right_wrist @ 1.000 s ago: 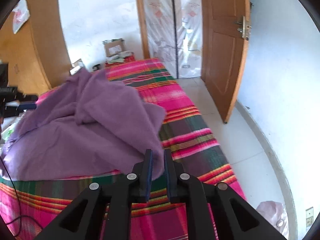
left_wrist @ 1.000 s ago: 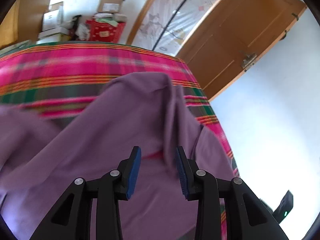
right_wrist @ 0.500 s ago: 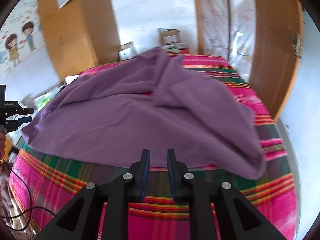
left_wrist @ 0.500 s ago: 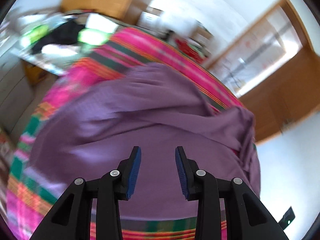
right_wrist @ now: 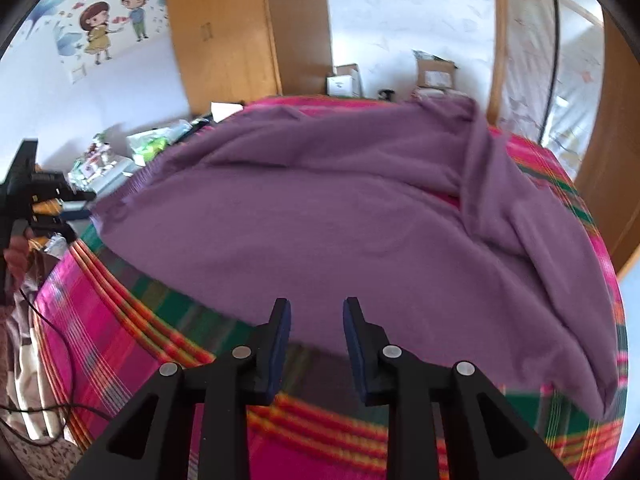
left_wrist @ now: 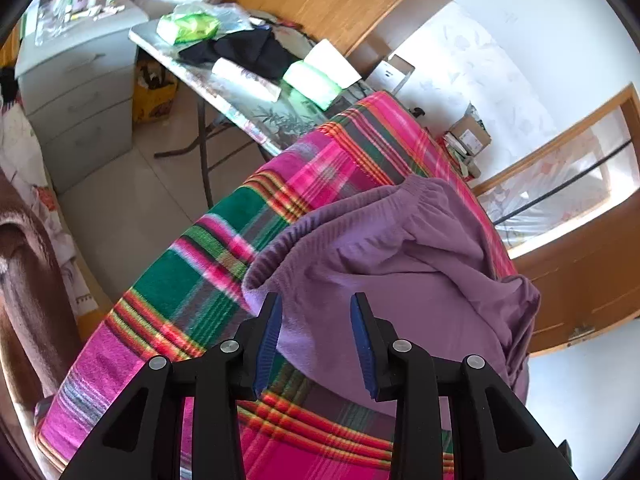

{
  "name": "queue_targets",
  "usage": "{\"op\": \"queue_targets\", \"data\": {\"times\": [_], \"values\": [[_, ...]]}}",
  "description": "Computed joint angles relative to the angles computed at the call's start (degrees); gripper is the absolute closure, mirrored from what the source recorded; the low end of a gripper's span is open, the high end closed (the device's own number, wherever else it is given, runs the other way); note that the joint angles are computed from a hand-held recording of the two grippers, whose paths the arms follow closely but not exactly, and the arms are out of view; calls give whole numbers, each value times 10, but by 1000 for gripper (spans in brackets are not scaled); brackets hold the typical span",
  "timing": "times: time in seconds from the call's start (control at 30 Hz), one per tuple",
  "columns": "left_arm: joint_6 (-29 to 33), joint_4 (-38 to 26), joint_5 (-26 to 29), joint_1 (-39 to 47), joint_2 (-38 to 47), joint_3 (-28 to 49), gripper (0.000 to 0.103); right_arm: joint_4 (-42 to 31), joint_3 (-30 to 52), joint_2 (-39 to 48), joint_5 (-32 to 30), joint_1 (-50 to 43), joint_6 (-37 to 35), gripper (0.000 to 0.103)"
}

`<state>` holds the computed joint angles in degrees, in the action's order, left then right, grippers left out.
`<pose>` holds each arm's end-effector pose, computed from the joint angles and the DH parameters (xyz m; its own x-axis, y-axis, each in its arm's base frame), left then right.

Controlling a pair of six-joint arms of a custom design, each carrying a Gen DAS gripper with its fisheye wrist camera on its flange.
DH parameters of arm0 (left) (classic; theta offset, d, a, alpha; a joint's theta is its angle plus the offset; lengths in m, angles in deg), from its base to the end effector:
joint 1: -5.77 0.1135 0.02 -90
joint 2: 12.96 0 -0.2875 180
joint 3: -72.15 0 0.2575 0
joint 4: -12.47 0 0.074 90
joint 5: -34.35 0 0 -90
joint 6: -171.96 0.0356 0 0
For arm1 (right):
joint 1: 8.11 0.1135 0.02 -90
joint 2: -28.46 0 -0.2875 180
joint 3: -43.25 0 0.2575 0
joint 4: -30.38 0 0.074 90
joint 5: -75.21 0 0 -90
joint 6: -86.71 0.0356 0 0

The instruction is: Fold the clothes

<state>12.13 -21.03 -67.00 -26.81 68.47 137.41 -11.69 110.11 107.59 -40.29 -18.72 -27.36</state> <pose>0.2523 -0.1529 0.2431 -0.6163 -0.6983 -0.3640 -0.4579 0.6938 -0.5558 0.2773 -0.0364 0.2549 -0.6963 -0.2441 -0.6749 -0.3992 0.9132 0.0816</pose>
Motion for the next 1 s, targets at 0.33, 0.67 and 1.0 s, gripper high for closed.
{"op": "queue_targets", "data": {"times": [0.33, 0.67, 1.0], "values": [[-53, 19, -43, -11, -63, -77, 59, 3, 229, 165, -3, 103, 41, 72], [-38, 97, 18, 18, -22, -100, 58, -24, 373, 305, 17, 163, 74, 68], [-34, 119, 22, 36, -10, -100, 58, -38, 161, 173, -14, 153, -48, 67]]}}
